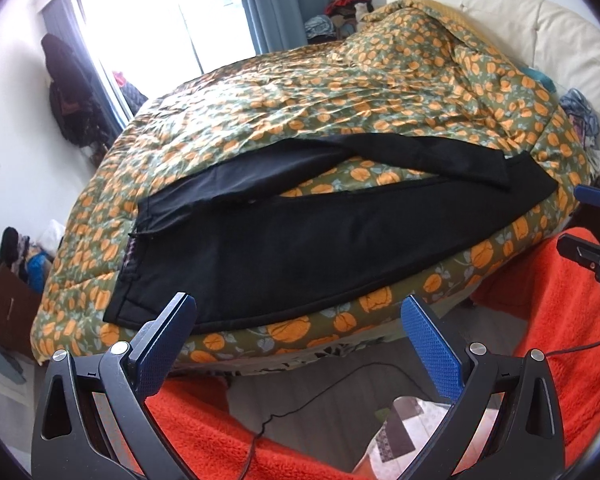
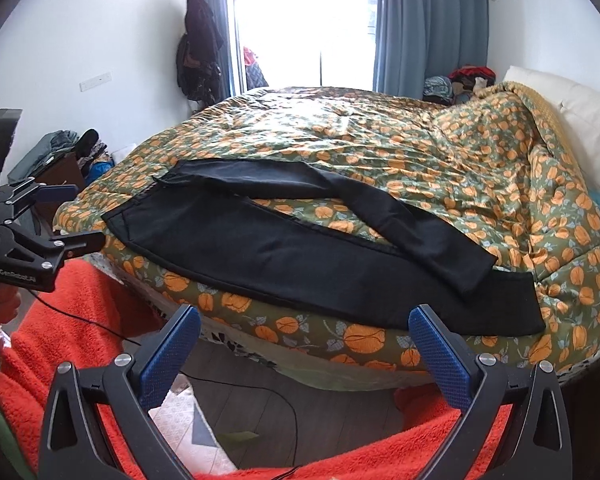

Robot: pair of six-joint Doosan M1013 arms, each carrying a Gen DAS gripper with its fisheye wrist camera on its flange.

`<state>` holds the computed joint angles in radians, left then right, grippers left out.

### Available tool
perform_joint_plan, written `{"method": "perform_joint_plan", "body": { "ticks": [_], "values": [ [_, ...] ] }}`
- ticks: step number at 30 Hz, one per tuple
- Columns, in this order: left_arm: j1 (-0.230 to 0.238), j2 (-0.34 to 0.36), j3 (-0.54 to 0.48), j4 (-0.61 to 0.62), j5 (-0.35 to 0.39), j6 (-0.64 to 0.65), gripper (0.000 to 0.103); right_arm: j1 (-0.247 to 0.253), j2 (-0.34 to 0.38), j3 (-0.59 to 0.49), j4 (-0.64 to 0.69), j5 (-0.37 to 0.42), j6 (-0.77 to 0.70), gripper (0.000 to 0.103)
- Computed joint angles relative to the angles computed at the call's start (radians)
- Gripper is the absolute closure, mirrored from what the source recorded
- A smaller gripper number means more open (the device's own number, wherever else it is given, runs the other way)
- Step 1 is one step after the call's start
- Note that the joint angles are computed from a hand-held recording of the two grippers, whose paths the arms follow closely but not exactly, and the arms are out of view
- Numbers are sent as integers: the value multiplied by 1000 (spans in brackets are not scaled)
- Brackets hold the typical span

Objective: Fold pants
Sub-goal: 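Reach the right tool to the black pants leg and close on it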

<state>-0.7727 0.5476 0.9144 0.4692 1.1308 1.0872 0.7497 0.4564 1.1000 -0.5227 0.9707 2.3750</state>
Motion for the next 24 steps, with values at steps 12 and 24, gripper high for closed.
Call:
{"method": "perform_joint_plan", "body": {
  "ticks": [12,24],
  "values": [
    [41,115,-117,-166,193,-34,1,-207,133,-40,-5,184,-473,28],
    [65,236,-312,-231,298,23,1,-286,198,-197,172,233,-575,98]
  ]
}}
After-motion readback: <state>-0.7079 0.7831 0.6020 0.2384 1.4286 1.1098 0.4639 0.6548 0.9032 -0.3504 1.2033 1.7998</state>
